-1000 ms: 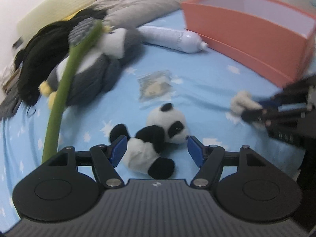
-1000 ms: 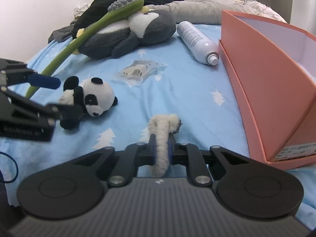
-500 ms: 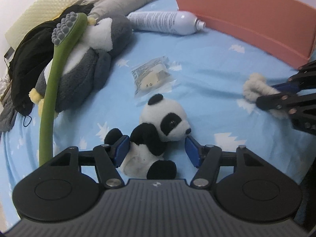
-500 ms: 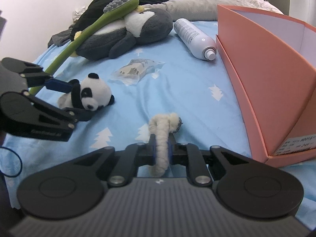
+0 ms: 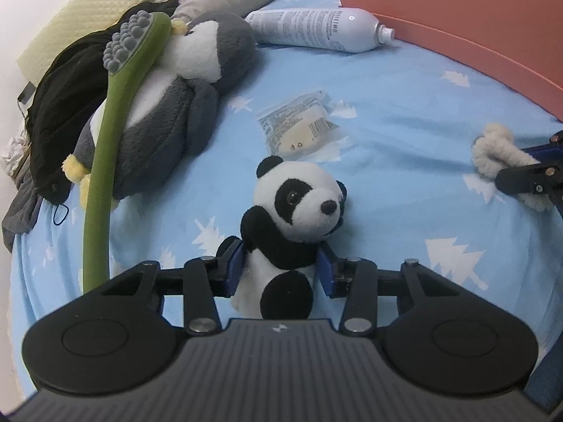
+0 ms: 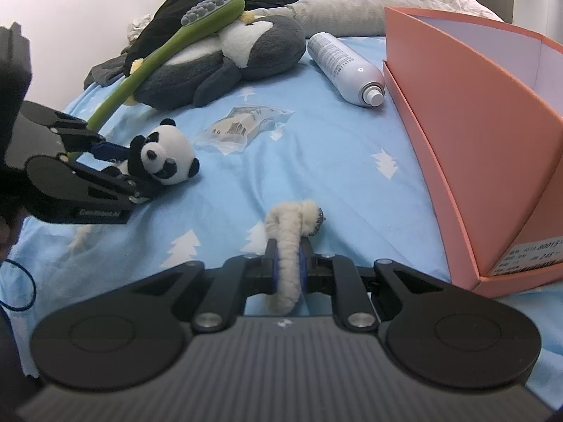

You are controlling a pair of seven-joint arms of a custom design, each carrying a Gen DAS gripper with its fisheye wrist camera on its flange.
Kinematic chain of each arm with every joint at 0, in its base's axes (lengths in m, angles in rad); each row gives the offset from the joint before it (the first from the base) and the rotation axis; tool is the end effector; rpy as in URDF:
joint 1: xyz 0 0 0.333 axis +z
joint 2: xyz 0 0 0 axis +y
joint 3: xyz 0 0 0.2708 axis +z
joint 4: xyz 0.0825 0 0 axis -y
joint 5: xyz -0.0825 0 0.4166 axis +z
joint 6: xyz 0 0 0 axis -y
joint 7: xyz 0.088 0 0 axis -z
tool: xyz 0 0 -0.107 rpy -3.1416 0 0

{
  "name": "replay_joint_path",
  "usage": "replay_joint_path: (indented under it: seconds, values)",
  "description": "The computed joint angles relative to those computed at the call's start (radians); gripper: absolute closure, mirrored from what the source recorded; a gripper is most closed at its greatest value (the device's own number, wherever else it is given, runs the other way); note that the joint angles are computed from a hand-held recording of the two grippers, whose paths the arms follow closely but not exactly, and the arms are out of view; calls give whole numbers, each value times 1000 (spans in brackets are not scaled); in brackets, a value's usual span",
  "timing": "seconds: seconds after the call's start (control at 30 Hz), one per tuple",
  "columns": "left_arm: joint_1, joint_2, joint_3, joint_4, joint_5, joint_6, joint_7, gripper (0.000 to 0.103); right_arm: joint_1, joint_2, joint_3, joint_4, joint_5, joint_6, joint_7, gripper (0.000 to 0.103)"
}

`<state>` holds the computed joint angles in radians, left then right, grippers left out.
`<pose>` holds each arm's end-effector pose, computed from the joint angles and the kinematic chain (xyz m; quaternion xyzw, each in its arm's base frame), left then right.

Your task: Organize soft objects

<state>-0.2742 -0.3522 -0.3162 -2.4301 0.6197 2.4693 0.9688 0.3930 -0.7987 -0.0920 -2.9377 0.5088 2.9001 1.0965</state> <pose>0.4248 -0.2851 0.4109 -0.5165 0.7915 -0.1081 0.3083 0.3825 0.0949 0.4003 -0.7476 0.5353 -0.1510 0.3630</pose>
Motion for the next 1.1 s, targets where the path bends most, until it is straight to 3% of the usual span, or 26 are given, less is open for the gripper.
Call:
replay_joint_path:
  seconds: [0.53,0.77,0.87,1.1]
  values:
    - [-65,-170,-2,-110,-197,13,-192,55,-51,-82,48,-16,-43,-46,81,88]
    - [-86,-187,-34,-111,-253,13,-361,55,-94,-192,83,-61,-91,-97,155,88]
    - [-116,-204,3,-130,-306,62,-371,55,-113,-238,91,-77,-116,-122,182,88]
    - [-113,-191,-1,-78,-300,85,-349,55,-144,-310,88,-81,-154,-145,221,88]
